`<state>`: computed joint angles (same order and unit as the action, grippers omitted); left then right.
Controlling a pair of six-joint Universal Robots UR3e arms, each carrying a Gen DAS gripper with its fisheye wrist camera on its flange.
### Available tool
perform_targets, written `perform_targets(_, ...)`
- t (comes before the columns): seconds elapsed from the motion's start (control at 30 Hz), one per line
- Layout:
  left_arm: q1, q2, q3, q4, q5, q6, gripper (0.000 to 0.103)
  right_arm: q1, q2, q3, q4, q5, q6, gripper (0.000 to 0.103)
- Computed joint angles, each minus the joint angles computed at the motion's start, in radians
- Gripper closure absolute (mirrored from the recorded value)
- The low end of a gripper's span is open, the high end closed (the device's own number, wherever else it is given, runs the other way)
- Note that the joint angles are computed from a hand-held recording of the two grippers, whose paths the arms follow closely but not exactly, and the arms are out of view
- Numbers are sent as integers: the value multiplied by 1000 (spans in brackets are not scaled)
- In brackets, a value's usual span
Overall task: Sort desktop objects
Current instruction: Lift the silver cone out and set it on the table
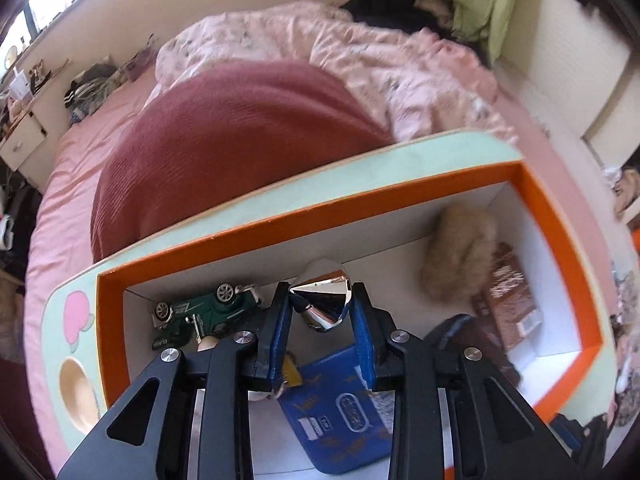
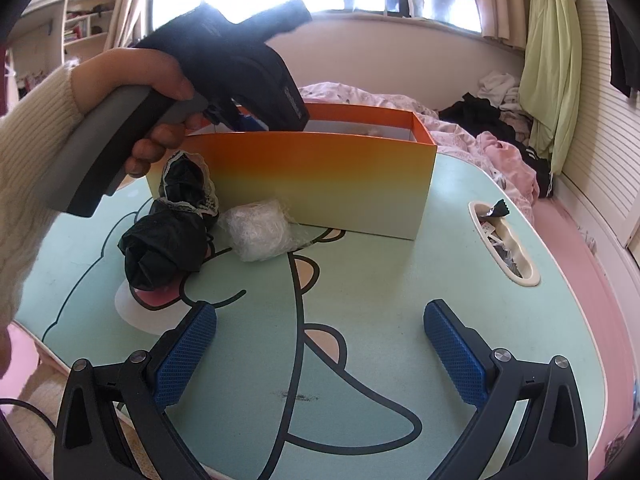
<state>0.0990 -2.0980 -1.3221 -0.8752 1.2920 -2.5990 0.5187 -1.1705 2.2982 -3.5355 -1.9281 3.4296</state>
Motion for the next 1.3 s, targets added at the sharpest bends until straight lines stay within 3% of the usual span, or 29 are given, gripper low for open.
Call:
perform_targets(0.07, 35, 60, -63, 13, -72, 18, 72, -1, -2, 2, 0, 1, 0, 0)
perform_targets(0.17, 139, 245, -238, -2, -255, 113, 72, -1, -3, 4, -1, 1, 0, 0)
perform_targets(0.23, 250, 406, -376, -95, -394, 256, 72, -2, -4, 6, -4, 2, -1, 0)
perform_targets(0.33, 433, 637, -574, -250, -496, 499, 72, 1, -7, 4, 3, -2, 1, 0)
perform_targets(0.4, 556, 760, -733, -230, -490, 611, 72, -1, -8, 5, 2, 0, -1, 0)
perform_targets(0.53, 687, 819, -942, -63, -454, 646, 72, 4, -11, -15, 28, -6, 3, 0)
perform_targets(0.63, 652, 750, -948, -96, -416, 691, 72, 10, -12, -30, 47, -13, 7, 0)
perform_targets(0.77, 595, 702, -992, 34, -459, 612, 72, 19, -8, -35, 48, -17, 13, 0)
perform_targets(0.8, 603, 707, -992, 28, -483, 606, 66, 20, -7, -36, 48, -18, 14, 0)
perform_targets(0.87, 614, 717, -989, 34, -494, 579, 42, 20, -6, -36, 48, -19, 14, 0)
perform_targets(0.9, 667, 767, -1004, -22, -516, 615, 27, 20, -6, -36, 47, -19, 14, 0)
perform_targets(1.0, 808, 877, -1032, -197, -592, 737, 22, 20, -8, -37, 51, -20, 14, 0)
perform_targets(1.07, 859, 924, -1038, -300, -578, 821, 22, 21, -5, -36, 47, -19, 15, 0)
perform_targets(1.13, 885, 965, -1088, -320, -543, 887, 22, 21, -4, -35, 45, -20, 14, 0)
perform_targets(1.2, 866, 978, -1145, -266, -505, 898, 20, 20, -6, -35, 47, -21, 14, 0)
perform_targets(1.27, 829, 1009, -1277, -19, -518, 835, 11, 19, -4, -30, 38, -19, 11, 0)
perform_targets(1.3, 824, 1007, -1307, 47, -536, 791, 8, 19, -5, -31, 40, -18, 14, 0)
